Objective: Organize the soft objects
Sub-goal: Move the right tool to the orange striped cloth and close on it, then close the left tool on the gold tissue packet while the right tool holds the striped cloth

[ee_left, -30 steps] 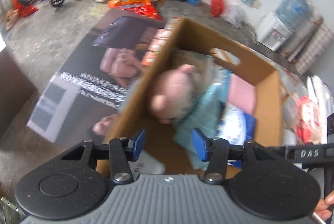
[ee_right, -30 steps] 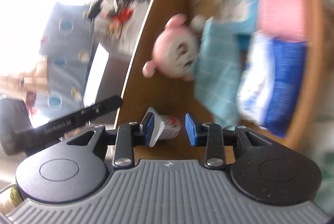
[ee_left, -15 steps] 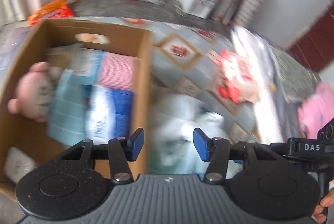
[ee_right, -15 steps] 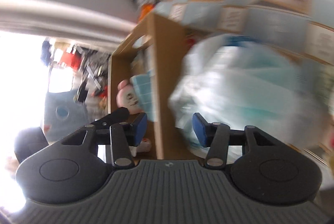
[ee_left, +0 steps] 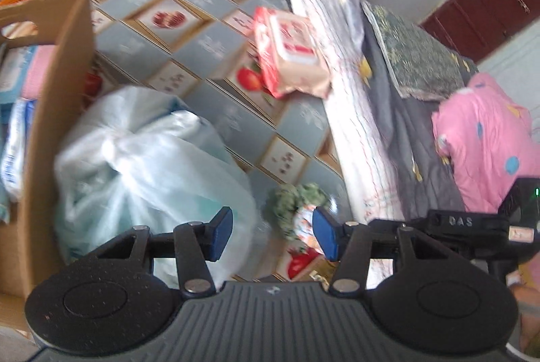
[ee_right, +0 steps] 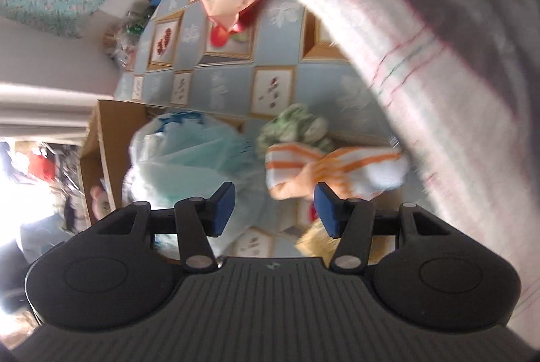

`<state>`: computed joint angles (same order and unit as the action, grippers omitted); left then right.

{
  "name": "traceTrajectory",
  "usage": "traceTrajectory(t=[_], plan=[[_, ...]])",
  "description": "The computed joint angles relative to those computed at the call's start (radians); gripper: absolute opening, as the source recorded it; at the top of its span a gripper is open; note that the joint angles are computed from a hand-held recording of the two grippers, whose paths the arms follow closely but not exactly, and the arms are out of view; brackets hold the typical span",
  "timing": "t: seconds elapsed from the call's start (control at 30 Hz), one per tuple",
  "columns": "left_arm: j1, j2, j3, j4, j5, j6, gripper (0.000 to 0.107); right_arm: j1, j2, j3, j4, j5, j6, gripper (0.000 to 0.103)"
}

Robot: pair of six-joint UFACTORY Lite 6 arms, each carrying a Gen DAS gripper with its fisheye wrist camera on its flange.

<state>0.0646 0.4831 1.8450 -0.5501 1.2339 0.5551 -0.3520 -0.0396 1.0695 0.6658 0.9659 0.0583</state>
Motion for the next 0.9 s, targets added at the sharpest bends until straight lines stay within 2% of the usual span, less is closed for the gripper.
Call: traceTrajectory(t=[0.17,0.23,0.43,0.5,0.7,0.73,0.8,0.83,0.9], plan=[[-0.079,-0.075,-0.171,0.013,-0.083,0.0,0.054,-0.024,0.134,0.118,-0.027,0.027,-0.218,0.053],[-0.113,-0.099,-0.244,0.031,-0.121,0.004,0.054,-0.016,0.239,0.221,-0.05,0.062,-0.32,0.054],[-0.201,-0.172,-0.463,0.101,-0.251,0.035,0.054,0.035,0.389,0.376,-0.116,0.177,-0.512,0.066],[-0.218,-0.192,-0.515,0.123,-0.279,0.043,0.054,0.068,0.426,0.408,-0.142,0.2,-0.585,0.067],[-0.243,-0.237,-0.598,0.174,-0.33,0.047,0.054,0.157,0.493,0.417,-0.217,0.172,-0.712,0.067],[-0.249,-0.24,-0.605,0.183,-0.338,0.049,0.054,0.169,0.499,0.41,-0.23,0.155,-0.727,0.066],[-0.261,-0.248,-0.62,0.191,-0.353,0.058,0.054,0.187,0.507,0.407,-0.26,0.134,-0.742,0.058],[-0.268,-0.251,-0.626,0.193,-0.36,0.064,0.054,0.191,0.508,0.406,-0.274,0.124,-0.74,0.05],[-0.28,-0.258,-0.636,0.191,-0.368,0.081,0.057,0.182,0.511,0.403,-0.269,0.119,-0.742,0.049]])
